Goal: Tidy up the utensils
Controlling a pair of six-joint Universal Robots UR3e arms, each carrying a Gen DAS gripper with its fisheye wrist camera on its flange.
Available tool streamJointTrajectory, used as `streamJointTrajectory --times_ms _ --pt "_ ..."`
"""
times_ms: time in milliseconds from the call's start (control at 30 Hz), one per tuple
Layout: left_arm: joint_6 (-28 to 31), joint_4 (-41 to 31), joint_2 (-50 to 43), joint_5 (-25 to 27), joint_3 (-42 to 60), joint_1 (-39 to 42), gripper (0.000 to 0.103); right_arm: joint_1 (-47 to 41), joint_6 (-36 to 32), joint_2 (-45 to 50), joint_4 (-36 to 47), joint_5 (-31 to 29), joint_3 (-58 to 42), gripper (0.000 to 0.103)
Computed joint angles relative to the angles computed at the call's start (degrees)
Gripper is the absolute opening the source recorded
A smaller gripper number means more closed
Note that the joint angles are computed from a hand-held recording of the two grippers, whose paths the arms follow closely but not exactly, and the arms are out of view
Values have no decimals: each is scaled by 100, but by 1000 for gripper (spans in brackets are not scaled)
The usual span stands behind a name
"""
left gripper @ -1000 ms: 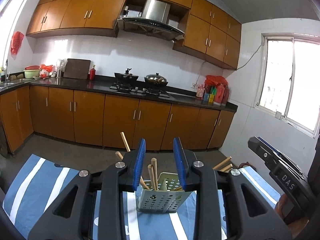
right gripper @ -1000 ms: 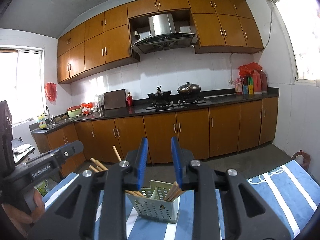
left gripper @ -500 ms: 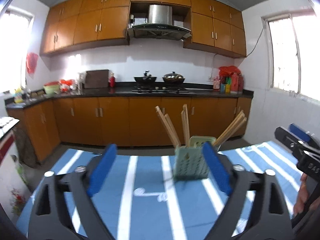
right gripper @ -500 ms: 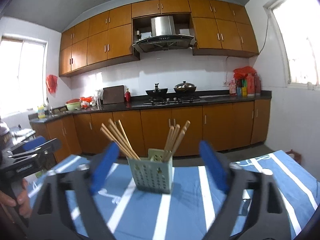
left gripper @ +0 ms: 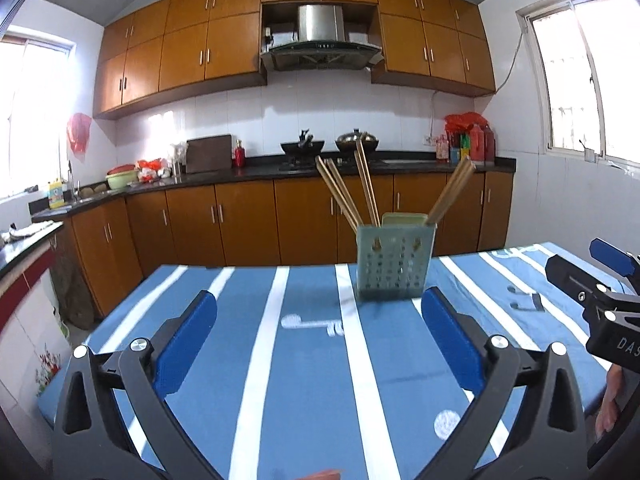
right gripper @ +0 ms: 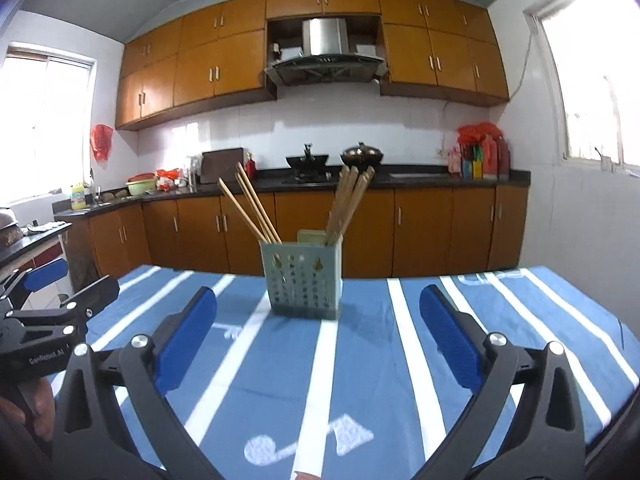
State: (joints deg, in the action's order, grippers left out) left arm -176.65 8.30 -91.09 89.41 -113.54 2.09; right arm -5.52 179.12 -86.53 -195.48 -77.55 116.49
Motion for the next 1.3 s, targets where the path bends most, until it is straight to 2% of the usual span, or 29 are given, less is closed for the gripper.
streamJointTrajectory --times_ms 167,400,1300 --pt "-95 -32 101 64 -334 -24 101 172 -122 -36 -341 -440 497 99" --pt "-71 219 177 154 -737 -125 101 1 -62 -49 -440 -196 754 99" --pt "-145 223 58 266 -825 -283 101 -1 -73 243 -403 -327 711 99"
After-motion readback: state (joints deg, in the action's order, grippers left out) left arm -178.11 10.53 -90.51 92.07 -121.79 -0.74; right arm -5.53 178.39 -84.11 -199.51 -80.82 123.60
